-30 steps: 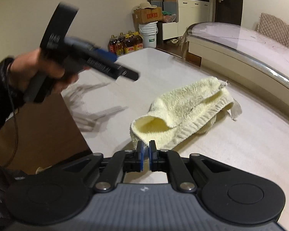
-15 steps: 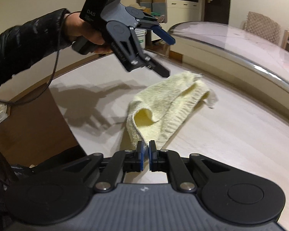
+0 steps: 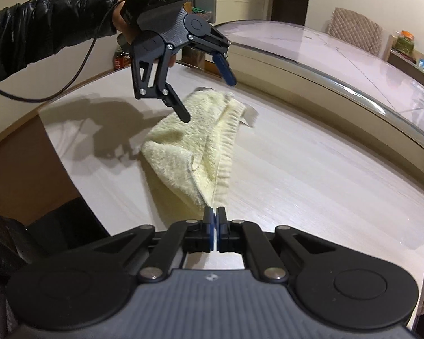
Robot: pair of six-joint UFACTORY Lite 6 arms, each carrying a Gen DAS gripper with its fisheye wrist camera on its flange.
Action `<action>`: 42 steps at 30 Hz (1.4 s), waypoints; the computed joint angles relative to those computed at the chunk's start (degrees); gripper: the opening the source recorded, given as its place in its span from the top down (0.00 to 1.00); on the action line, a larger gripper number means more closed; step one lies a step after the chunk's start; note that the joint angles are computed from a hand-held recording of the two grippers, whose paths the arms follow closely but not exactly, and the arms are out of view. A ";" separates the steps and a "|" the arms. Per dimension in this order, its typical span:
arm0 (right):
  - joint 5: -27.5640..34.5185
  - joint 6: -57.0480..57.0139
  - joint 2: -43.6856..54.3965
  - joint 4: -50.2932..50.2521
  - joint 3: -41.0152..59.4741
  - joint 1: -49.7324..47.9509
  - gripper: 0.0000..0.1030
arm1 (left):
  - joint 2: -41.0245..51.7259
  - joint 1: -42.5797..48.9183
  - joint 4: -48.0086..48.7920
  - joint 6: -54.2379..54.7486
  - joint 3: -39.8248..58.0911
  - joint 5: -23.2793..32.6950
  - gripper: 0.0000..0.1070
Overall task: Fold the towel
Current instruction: 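Shake the towel out with the right gripper while the left gripper grasps another corner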
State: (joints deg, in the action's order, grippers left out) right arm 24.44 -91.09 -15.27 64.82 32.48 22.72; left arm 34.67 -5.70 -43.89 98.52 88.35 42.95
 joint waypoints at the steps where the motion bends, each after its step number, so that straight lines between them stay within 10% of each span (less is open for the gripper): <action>1: 0.34 1.15 -0.90 -1.13 -0.43 -0.39 1.00 | 1.52 0.21 2.06 -1.79 2.42 1.50 0.30; 15: 1.97 -3.81 3.04 4.89 0.20 -3.72 0.98 | 9.05 2.54 8.16 -9.23 16.43 14.66 0.40; 24: 2.09 -6.67 6.14 9.71 1.12 -5.04 0.85 | 8.30 2.63 10.69 -13.43 17.01 17.04 0.86; 42: 0.96 -13.43 8.41 17.07 0.53 -4.53 0.74 | 11.73 4.56 9.14 -17.08 22.54 21.69 0.78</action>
State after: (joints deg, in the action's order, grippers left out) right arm 25.40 -104.52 -6.86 81.89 33.01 18.19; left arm 46.40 -1.14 -34.75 81.45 110.89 64.64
